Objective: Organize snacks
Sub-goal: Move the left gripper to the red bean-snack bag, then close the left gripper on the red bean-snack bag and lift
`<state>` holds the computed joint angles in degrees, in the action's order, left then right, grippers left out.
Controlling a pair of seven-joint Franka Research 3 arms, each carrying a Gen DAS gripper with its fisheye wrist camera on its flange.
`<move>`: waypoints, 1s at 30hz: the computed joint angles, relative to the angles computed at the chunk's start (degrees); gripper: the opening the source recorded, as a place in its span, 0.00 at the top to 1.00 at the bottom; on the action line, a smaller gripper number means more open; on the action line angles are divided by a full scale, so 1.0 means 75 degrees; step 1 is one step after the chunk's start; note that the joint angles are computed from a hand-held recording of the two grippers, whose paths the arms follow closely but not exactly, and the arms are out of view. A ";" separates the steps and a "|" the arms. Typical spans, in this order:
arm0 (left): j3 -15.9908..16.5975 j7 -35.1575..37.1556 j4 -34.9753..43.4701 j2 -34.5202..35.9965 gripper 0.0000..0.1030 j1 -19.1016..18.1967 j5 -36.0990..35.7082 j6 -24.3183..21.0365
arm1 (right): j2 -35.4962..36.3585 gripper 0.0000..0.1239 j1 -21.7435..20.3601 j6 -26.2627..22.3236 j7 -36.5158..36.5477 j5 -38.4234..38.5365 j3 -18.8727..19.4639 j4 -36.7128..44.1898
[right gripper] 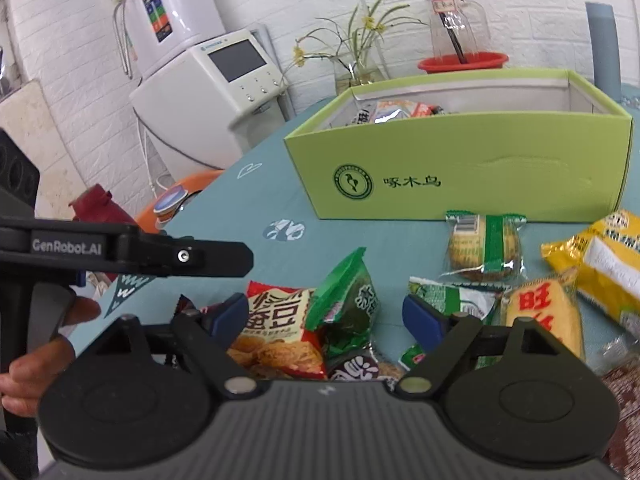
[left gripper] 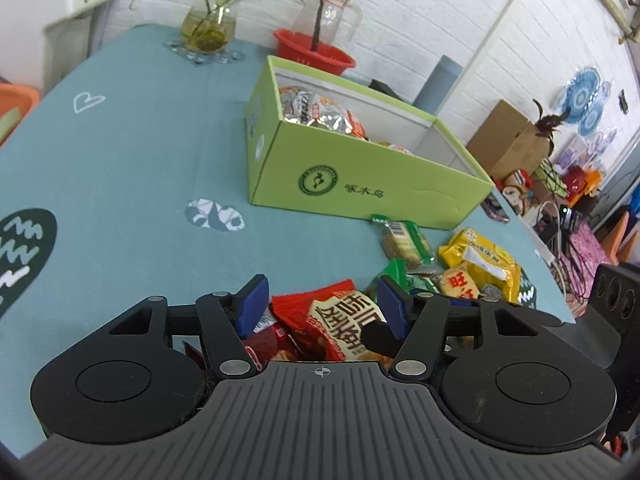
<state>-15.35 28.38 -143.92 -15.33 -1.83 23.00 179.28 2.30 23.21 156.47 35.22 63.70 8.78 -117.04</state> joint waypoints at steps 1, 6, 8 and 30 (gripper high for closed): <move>0.0091 0.0071 -0.0028 0.0010 0.61 -0.0129 -0.0063 0.0054 | -0.0102 0.32 0.0002 0.0070 -0.0137 0.0129 0.0008 -0.0117; 0.0396 0.0326 -0.0272 0.0028 0.70 -0.0633 -0.0403 0.0356 | -0.0673 0.31 0.0142 0.0055 -0.0604 0.0482 -0.0071 -0.0714; 0.0526 0.0447 -0.0333 0.0069 0.74 -0.0858 -0.0629 0.0396 | -0.0802 0.30 0.0254 0.0161 -0.0783 0.0539 -0.0070 -0.0864; -0.0594 -0.0053 -0.1148 -0.1124 0.75 -0.0895 -0.0700 -0.0639 | -0.2139 0.29 0.0728 -0.0719 -0.1328 0.0953 -0.0380 -0.2250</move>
